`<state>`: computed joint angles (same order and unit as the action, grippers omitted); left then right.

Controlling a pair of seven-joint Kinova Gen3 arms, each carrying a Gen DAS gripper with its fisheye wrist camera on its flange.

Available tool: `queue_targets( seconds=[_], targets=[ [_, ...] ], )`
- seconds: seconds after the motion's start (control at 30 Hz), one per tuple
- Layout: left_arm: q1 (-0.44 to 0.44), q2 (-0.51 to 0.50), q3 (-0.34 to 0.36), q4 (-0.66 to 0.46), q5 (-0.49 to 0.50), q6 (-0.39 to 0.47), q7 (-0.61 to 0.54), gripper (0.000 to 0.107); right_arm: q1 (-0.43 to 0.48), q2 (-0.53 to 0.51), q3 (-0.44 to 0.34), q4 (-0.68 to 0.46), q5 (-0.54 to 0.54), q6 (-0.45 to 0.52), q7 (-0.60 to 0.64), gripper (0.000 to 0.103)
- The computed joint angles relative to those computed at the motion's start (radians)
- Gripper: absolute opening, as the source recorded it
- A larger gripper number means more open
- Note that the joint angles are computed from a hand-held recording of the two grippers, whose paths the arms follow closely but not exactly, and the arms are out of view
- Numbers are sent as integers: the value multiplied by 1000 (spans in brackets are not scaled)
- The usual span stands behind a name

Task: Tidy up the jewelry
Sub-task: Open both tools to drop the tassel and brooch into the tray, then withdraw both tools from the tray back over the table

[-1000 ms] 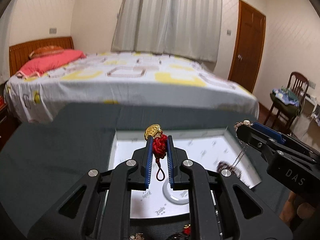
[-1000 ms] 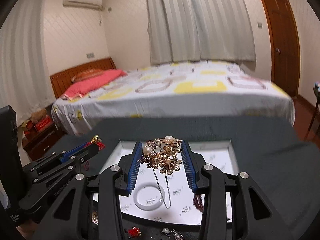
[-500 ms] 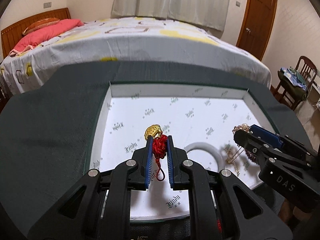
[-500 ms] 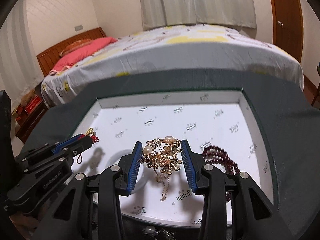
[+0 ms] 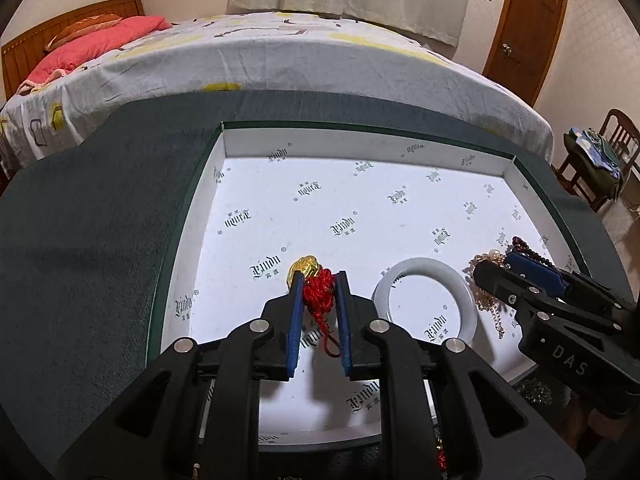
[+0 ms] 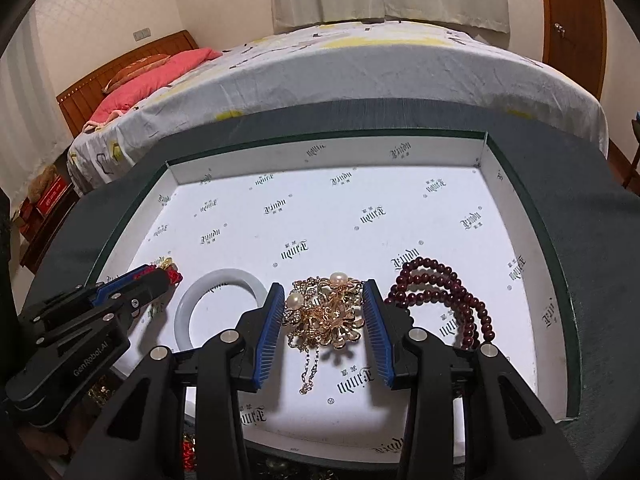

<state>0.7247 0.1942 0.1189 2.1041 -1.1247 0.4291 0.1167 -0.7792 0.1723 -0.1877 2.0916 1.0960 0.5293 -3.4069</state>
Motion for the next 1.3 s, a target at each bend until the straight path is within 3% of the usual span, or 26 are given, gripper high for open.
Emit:
queue_targets(
  seconds=[0.07,0.13,0.37,0.5,0.77,1.03,1.3],
  targets=[
    [-2,2,2,-2,10,1,-7,27,-1,-2,2,4,13,-1,-11,44],
    [-1,1,-1,0,14,1,1,34,-5,-4,3,12,43,-2,-46,58],
    [19,-15,10,6,-15,31,38,57,-11,-57,-33,46,131,45,-156,59],
    [52,-54,51,29,-110,110,139,67,-28,-107,-94,81,177,131,-233,59],
    [85,-135,206,90,-143,301,259,68,-93,-184,-223,142,137,303,-315,59],
    [185,-159,336,149,-81,502,353,68,-182,-208,-316,190,59,424,-395,59],
    [257,-160,372,194,-17,547,446,68,-276,-193,-366,209,-9,505,-455,59]
  ],
)
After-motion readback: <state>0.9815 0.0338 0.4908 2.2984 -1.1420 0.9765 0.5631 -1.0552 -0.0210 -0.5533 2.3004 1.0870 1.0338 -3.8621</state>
